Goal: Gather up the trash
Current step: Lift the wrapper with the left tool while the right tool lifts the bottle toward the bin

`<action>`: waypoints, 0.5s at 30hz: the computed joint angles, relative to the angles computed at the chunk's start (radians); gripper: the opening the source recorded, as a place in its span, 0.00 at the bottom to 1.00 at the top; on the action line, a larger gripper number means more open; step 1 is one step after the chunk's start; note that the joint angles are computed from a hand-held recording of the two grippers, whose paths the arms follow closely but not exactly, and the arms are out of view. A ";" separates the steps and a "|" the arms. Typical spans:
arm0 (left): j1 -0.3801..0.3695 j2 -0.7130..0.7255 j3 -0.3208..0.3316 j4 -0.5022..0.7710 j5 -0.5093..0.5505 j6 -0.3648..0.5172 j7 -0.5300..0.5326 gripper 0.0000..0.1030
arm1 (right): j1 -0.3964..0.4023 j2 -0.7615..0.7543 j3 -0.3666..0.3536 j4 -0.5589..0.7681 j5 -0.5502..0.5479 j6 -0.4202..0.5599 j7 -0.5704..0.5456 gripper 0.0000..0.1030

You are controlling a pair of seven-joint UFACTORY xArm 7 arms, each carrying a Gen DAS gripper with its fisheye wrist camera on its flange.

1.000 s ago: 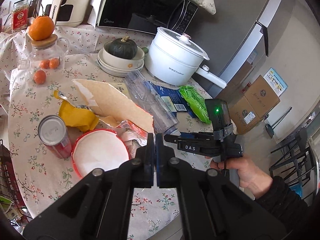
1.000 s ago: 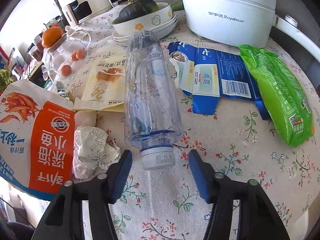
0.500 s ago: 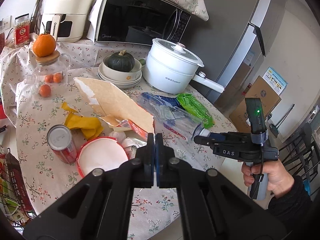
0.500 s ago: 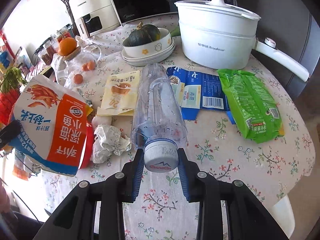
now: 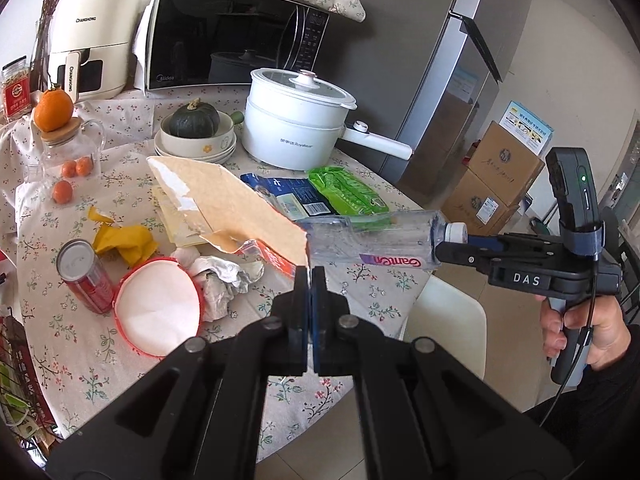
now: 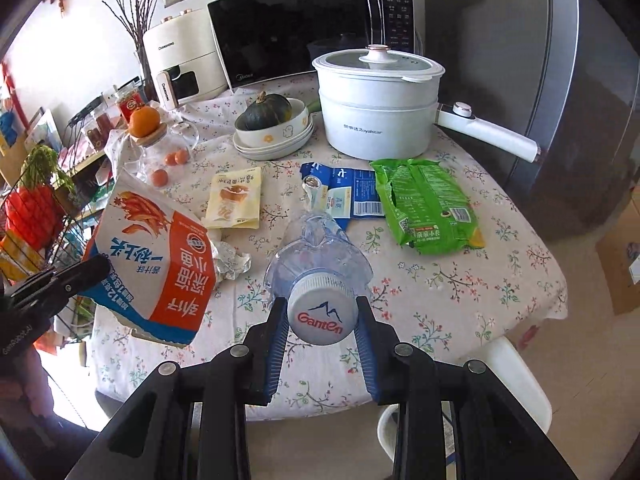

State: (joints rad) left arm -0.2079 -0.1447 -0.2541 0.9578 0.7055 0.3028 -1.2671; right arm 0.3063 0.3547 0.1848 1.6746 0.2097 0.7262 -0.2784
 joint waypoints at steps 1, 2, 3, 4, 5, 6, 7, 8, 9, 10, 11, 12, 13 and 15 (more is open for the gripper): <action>-0.003 0.007 -0.006 0.008 0.005 0.006 0.002 0.01 | -0.009 -0.020 -0.001 -0.020 0.008 -0.004 -0.006 0.32; -0.009 0.015 -0.008 0.015 0.009 0.010 0.005 0.01 | -0.018 -0.040 -0.003 -0.040 0.017 -0.008 -0.012 0.32; -0.015 0.022 -0.010 0.022 0.013 0.013 0.010 0.01 | -0.026 -0.059 -0.005 -0.058 0.025 -0.011 -0.017 0.32; -0.022 0.031 -0.012 0.034 0.020 0.019 0.011 0.01 | -0.036 -0.081 -0.009 -0.080 0.032 -0.012 -0.023 0.32; -0.031 0.041 -0.012 0.044 0.026 0.023 0.011 0.01 | -0.045 -0.101 -0.012 -0.100 0.040 -0.013 -0.030 0.32; -0.040 0.050 -0.011 0.054 0.032 0.027 0.011 0.01 | -0.051 -0.116 -0.017 -0.112 0.043 -0.012 -0.033 0.32; -0.049 0.060 -0.008 0.065 0.035 0.030 0.015 0.01 | -0.057 -0.131 -0.022 -0.125 0.045 -0.011 -0.036 0.32; -0.060 0.071 -0.005 0.077 0.036 0.033 0.020 0.01 | -0.063 -0.147 -0.028 -0.141 0.044 -0.012 -0.038 0.32; -0.071 0.083 -0.002 0.090 0.040 0.037 0.022 0.01 | -0.069 -0.165 -0.033 -0.159 0.045 -0.015 -0.041 0.32; -0.083 0.095 0.002 0.103 0.043 0.038 0.025 0.01 | -0.076 -0.183 -0.039 -0.179 0.047 -0.016 -0.045 0.32; -0.095 0.107 0.007 0.115 0.043 0.039 0.031 0.01 | -0.083 -0.199 -0.045 -0.196 0.048 -0.016 -0.049 0.32; -0.107 0.119 0.012 0.127 0.047 0.039 0.033 0.01 | -0.090 -0.214 -0.050 -0.212 0.049 -0.018 -0.053 0.32; -0.120 0.131 0.016 0.140 0.050 0.041 0.036 0.01 | -0.097 -0.229 -0.057 -0.230 0.049 -0.021 -0.057 0.32; -0.146 0.157 0.026 0.168 0.054 0.044 0.045 0.01 | -0.112 -0.258 -0.070 -0.260 0.049 -0.026 -0.064 0.32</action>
